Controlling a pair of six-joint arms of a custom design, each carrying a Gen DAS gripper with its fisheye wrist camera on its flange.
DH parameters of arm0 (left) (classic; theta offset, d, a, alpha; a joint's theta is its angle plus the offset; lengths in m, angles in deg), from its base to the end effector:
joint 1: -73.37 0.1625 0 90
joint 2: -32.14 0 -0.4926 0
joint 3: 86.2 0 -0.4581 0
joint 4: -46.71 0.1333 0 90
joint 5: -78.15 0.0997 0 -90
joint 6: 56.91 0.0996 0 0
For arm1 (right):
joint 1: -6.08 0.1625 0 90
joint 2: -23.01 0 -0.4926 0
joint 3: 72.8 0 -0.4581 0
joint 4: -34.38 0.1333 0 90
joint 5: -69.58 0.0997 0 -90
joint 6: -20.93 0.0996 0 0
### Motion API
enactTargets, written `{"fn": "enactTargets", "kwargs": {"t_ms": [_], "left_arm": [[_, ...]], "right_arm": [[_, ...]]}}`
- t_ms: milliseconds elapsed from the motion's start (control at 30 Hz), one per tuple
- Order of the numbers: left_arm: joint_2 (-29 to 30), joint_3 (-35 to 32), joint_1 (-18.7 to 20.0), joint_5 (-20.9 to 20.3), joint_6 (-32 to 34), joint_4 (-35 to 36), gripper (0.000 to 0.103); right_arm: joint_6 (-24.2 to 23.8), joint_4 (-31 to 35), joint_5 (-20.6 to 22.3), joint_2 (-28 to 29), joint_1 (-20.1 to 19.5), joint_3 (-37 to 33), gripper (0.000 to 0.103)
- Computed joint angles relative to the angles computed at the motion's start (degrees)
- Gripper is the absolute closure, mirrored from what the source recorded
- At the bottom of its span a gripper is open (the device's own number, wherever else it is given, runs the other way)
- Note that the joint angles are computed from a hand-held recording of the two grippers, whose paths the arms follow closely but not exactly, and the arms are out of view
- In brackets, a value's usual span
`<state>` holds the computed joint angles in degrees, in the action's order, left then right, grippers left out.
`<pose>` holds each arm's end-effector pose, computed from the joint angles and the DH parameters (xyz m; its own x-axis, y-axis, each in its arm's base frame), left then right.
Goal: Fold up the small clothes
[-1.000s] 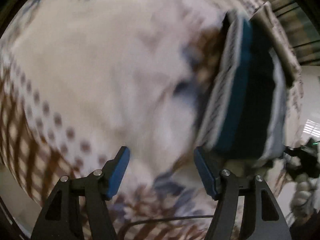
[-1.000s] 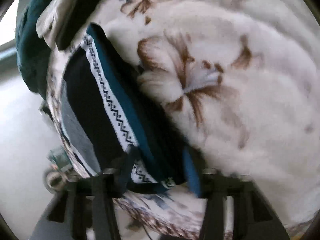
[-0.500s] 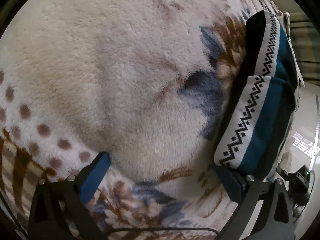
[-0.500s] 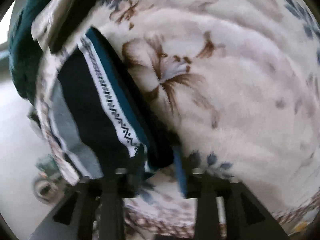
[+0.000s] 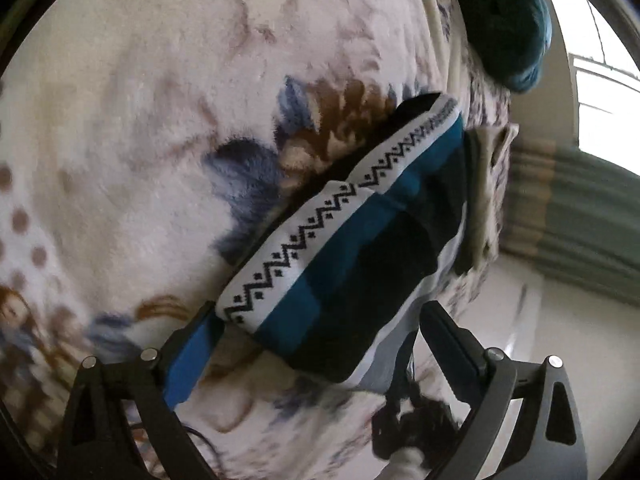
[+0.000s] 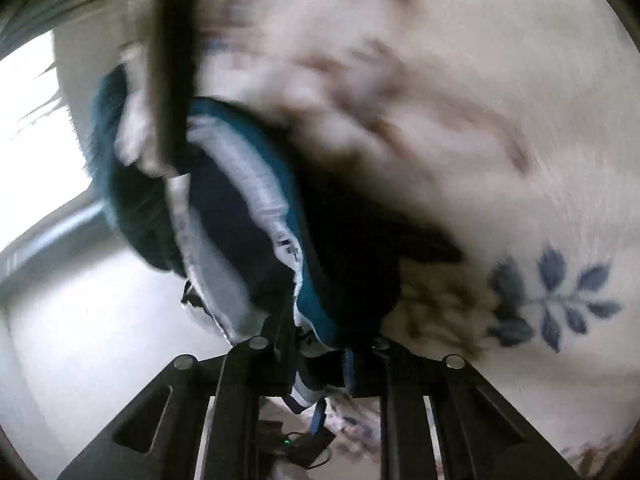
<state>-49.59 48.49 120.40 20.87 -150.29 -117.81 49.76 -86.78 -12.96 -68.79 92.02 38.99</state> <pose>-0.1836 -0.4717 0.2430 -0.5885 -0.7046 0.3965 -0.7871 0.3872 -0.4802 0.1082 -0.5410 0.4207 -0.8345 0.5114 -0.2050 0.5386 0.8355 -0.1083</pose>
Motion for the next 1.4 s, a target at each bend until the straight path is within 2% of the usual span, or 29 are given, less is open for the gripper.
{"fn": "enactTargets", "kwargs": {"t_ms": [33, 67, 100, 133, 167, 233, 300, 333, 367, 400, 467, 533, 600, 667, 767, 800, 833, 867, 967, 1100, 1200, 1233, 1267, 1300, 1333, 1367, 1400], "left_arm": [[-0.24, -0.66, -0.23, 0.44, 0.77, 2.45, 0.004], [-0.32, -1.64, -1.08, 0.96, 0.66, 6.20, 0.004], [0.17, -3.13, -1.60, 1.59, 1.24, 10.79, 0.004], [0.11, -4.24, -1.57, 1.72, 2.24, 14.88, 0.004], [0.29, -5.18, -1.41, 1.90, 3.37, 18.35, 0.004], [0.68, -5.64, -1.38, 2.84, 4.70, 20.06, 0.004], [0.82, -5.85, -1.02, 4.18, 6.55, 20.06, 0.006], [0.82, -5.58, -0.97, 4.53, 7.34, 19.02, 0.020], [1.56, -5.82, -0.82, 4.72, 8.84, 17.56, 0.029], [2.10, -6.03, -0.24, 4.39, 10.32, 16.63, 0.044], [3.54, -7.07, -0.25, 4.79, 11.91, 16.86, 0.050], [3.64, -6.48, -1.04, 5.72, 13.24, 16.84, 0.065], [3.56, -6.22, -1.67, 6.02, 15.10, 16.77, 0.073], [3.82, -6.50, -1.99, 6.61, 16.75, 17.09, 0.077], [3.83, -6.40, -2.27, 6.73, 18.35, 16.46, 0.082], [3.71, -6.19, -2.32, 6.61, 18.57, 16.06, 0.083], [3.27, -5.75, -2.49, 6.44, 18.65, 15.76, 0.084], [3.05, -5.50, -2.61, 6.37, 18.69, 15.58, 0.084], [2.49, -4.78, -3.14, 6.25, 19.26, 14.91, 0.085], [1.76, -4.01, -3.24, 5.68, 19.78, 14.38, 0.086], [0.78, -3.66, -2.92, 4.12, 19.43, 13.78, 0.085], [0.18, -3.88, -2.57, 2.59, 18.89, 14.10, 0.080], [-0.34, -4.43, -2.53, 2.03, 17.33, 15.90, 0.078], [-1.10, -4.39, -2.89, 1.94, 16.03, 17.00, 0.078], [-1.94, -4.12, -3.44, 2.15, 15.03, 17.43, 0.075], [-3.19, -3.75, -4.53, 2.99, 12.83, 18.72, 0.074], [-4.04, -3.26, -5.31, 3.38, 11.70, 18.64, 0.073]], "right_arm": [[-2.13, 1.91, -2.05, 0.17, 1.12, -1.19, 0.086], [-4.03, 6.22, -6.49, 0.83, 2.57, -3.14, 0.085], [-5.28, 12.22, -11.78, 2.19, 3.85, -5.36, 0.080], [-5.43, 17.01, -14.75, 3.33, 4.43, -7.17, 0.074], [-4.58, 21.36, -17.69, 4.33, 5.01, -8.82, 0.061], [-4.31, 25.94, -20.66, 5.29, 6.40, -11.75, 0.057], [-7.01, 27.84, -24.62, 7.09, 9.83, -15.71, 0.056], [-8.92, 27.74, -25.32, 8.38, 11.56, -17.78, 0.055], [-12.26, 28.03, -24.51, 10.85, 13.59, -20.96, 0.051], [-14.88, 28.96, -23.53, 13.69, 15.03, -23.90, 0.050], [-21.59, 30.91, -21.29, 20.80, 18.06, -30.45, 0.049], [-28.22, 32.75, -20.51, 28.26, 20.71, -36.47, 0.048], [-34.55, 34.81, -19.90, 35.96, 23.04, -42.25, 0.048], [-38.55, 37.85, -21.33, 43.18, 25.22, -47.94, 0.048], [-40.15, 45.67, -21.25, 52.74, 26.63, -57.07, 0.048], [-40.02, 47.91, -21.58, 55.32, 26.62, -59.81, 0.050], [-39.63, 49.10, -22.76, 56.41, 26.66, -60.15, 0.059], [-40.74, 50.18, -22.60, 57.53, 26.94, -61.03, 0.096], [-41.73, 47.08, -25.95, 58.09, 27.79, -60.07, 0.101], [-37.54, 44.76, -27.23, 59.54, 27.58, -61.20, 0.101], [-37.51, 43.50, -27.35, 59.14, 27.27, -60.00, 0.101], [-36.91, 44.66, -25.76, 59.20, 26.92, -60.73, 0.100], [-36.35, 47.49, -23.64, 59.73, 26.41, -62.60, 0.097], [-36.38, 49.26, -23.46, 59.96, 26.24, -64.03, 0.084], [-37.54, 49.82, -23.80, 59.25, 26.02, -64.83, 0.076], [-38.75, 49.37, -23.34, 58.29, 25.69, -64.81, 0.058], [-39.91, 49.31, -23.54, 57.21, 25.26, -64.80, 0.046]]}}
